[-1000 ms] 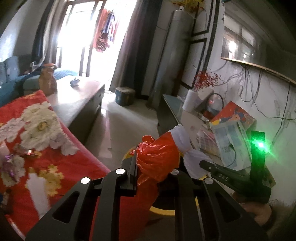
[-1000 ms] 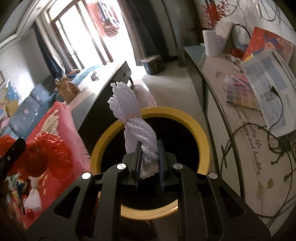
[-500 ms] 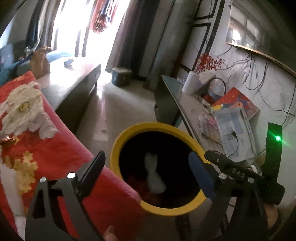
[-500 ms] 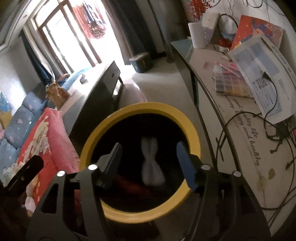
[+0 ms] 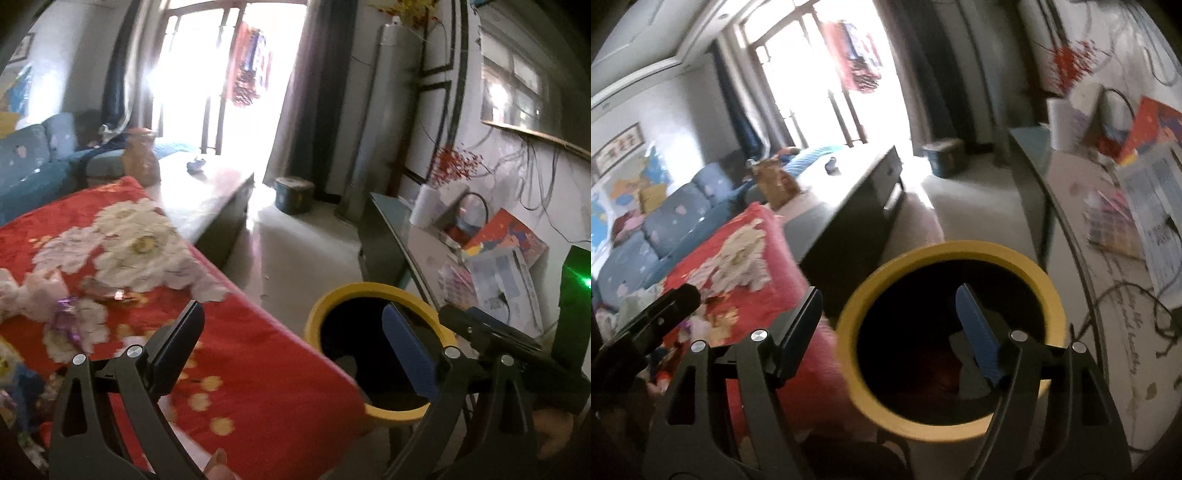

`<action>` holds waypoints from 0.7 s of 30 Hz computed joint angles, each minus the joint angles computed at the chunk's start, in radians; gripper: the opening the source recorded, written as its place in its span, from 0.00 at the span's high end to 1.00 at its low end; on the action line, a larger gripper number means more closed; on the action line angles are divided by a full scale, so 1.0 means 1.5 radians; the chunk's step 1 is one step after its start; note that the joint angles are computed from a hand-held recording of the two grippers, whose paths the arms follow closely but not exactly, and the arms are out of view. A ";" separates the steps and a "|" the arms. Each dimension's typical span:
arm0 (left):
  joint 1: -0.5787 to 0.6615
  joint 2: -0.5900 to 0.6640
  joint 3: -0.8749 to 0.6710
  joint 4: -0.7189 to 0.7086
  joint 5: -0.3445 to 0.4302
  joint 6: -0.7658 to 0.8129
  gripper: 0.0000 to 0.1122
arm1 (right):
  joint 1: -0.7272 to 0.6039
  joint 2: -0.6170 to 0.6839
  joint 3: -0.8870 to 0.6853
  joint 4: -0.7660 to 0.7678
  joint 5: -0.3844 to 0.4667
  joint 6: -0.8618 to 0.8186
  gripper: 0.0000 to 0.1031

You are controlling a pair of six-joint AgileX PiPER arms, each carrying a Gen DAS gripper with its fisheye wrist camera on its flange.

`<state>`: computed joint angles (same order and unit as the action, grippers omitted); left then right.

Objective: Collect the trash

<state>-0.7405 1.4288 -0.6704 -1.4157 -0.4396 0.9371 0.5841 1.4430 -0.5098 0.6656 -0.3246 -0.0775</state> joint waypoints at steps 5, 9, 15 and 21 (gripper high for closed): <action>-0.009 -0.073 0.058 -0.033 -0.058 0.019 0.16 | 0.058 -0.004 -0.020 0.059 -0.003 -0.077 0.35; -0.001 -0.124 0.087 -0.060 -0.081 0.040 0.16 | 0.091 -0.005 -0.038 0.073 0.004 -0.115 0.35; 0.015 -0.193 0.117 -0.102 -0.106 0.077 0.16 | 0.149 -0.006 -0.067 0.114 0.011 -0.185 0.35; 0.040 -0.259 0.154 -0.129 -0.120 0.106 0.16 | 0.205 0.001 -0.101 0.139 0.023 -0.239 0.35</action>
<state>-0.6807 1.0410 -0.4392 -1.6091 -0.6192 1.0962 0.8918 1.4450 -0.6608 0.8739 -0.2896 -0.4362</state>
